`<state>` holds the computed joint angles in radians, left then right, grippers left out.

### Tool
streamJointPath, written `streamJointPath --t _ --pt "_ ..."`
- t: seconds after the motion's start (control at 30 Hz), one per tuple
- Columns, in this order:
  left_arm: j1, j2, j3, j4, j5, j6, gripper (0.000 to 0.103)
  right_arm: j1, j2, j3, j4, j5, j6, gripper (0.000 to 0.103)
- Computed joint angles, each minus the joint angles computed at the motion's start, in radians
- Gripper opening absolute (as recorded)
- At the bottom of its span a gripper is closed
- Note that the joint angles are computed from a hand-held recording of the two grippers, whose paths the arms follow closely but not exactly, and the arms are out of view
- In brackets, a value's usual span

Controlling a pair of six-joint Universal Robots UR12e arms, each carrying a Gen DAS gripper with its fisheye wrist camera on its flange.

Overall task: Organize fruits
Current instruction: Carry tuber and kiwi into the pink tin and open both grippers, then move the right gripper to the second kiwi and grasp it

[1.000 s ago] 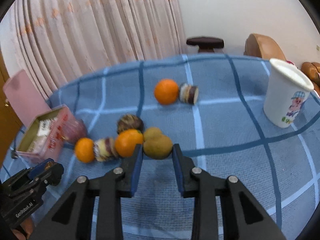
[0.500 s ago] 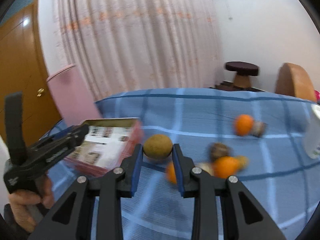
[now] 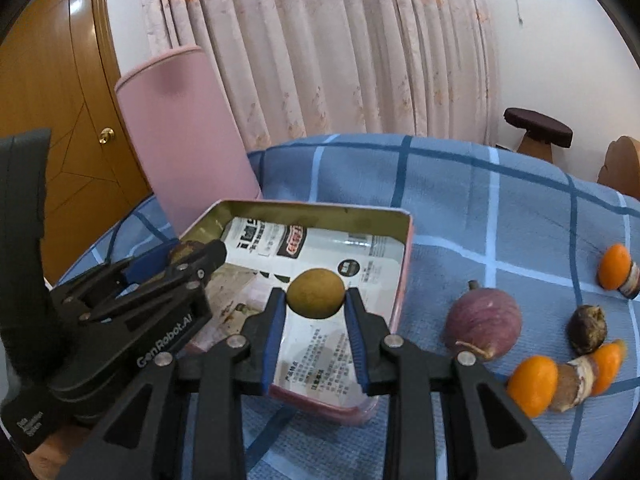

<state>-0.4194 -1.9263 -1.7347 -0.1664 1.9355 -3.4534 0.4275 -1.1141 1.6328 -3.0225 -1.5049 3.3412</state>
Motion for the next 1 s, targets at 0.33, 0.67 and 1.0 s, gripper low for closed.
streamJointPath --t 0.33,0.67,1.0 --pt "0.004 0.003 -0.009 0.011 -0.024 -0.024 0.048 -0.025 -0.035 0.068 -0.131 0.036 0.078 0.051" --pt "-0.008 0.010 -0.056 0.217 0.147 -0.134 0.072 -0.049 -0.110 0.171 -0.240 -0.241 0.115 0.059" --pt "-0.034 -0.002 -0.044 0.177 0.155 -0.129 0.072 -0.114 -0.186 0.265 -0.195 -0.331 0.159 0.059"
